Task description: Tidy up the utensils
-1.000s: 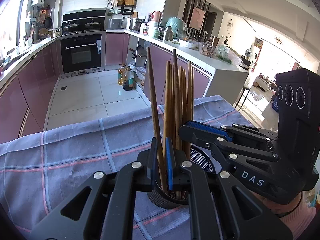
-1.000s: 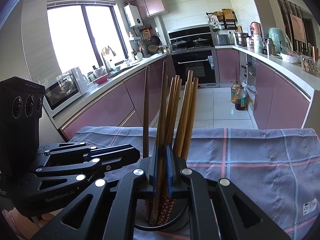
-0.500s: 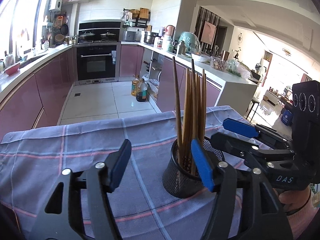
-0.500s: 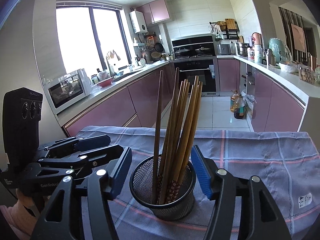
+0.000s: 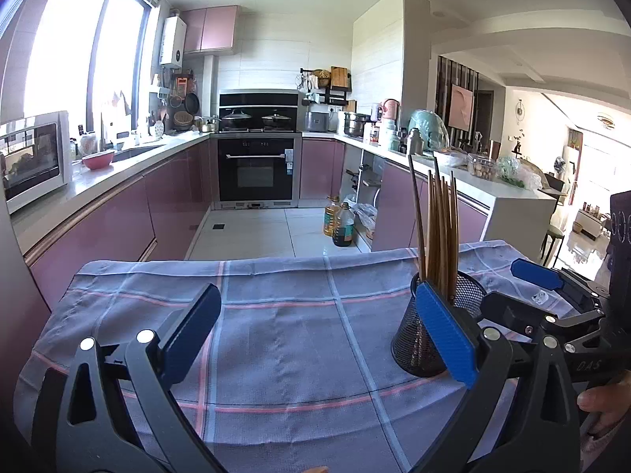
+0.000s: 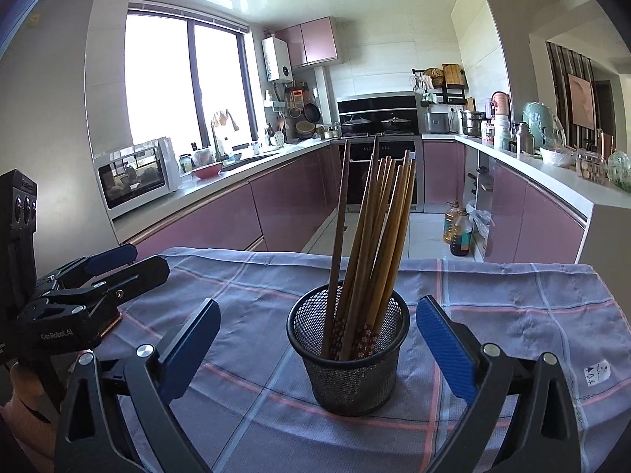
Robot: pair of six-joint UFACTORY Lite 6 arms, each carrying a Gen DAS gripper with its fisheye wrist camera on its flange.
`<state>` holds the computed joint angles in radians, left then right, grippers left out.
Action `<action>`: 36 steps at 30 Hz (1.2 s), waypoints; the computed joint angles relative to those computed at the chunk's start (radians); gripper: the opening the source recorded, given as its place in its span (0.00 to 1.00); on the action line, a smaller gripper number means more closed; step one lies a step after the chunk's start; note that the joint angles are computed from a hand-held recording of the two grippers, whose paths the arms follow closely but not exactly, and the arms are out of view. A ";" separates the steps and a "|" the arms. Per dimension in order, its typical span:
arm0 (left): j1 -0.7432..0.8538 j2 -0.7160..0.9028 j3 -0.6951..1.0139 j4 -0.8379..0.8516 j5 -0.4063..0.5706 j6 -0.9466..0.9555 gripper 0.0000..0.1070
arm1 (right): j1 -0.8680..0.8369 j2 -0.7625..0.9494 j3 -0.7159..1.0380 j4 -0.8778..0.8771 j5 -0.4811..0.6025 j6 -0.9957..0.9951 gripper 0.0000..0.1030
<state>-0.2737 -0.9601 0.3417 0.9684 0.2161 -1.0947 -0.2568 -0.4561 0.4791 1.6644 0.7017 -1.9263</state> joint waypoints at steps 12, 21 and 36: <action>-0.295 -0.275 -0.091 0.186 0.383 -0.188 0.91 | 0.055 -0.189 -0.142 0.116 -0.067 -0.072 0.93; -0.478 -0.307 -0.099 0.270 0.590 -0.299 0.91 | 0.087 -0.259 -0.190 0.166 -0.116 -0.101 0.93; -0.724 -0.315 -0.100 0.331 0.840 -0.406 0.91 | 0.119 -0.315 -0.225 0.226 -0.159 -0.137 0.93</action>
<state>-0.9981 -1.2748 0.2416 1.2993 1.0566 -1.5007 -0.1383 -0.7713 0.2543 1.8904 0.5426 -2.0636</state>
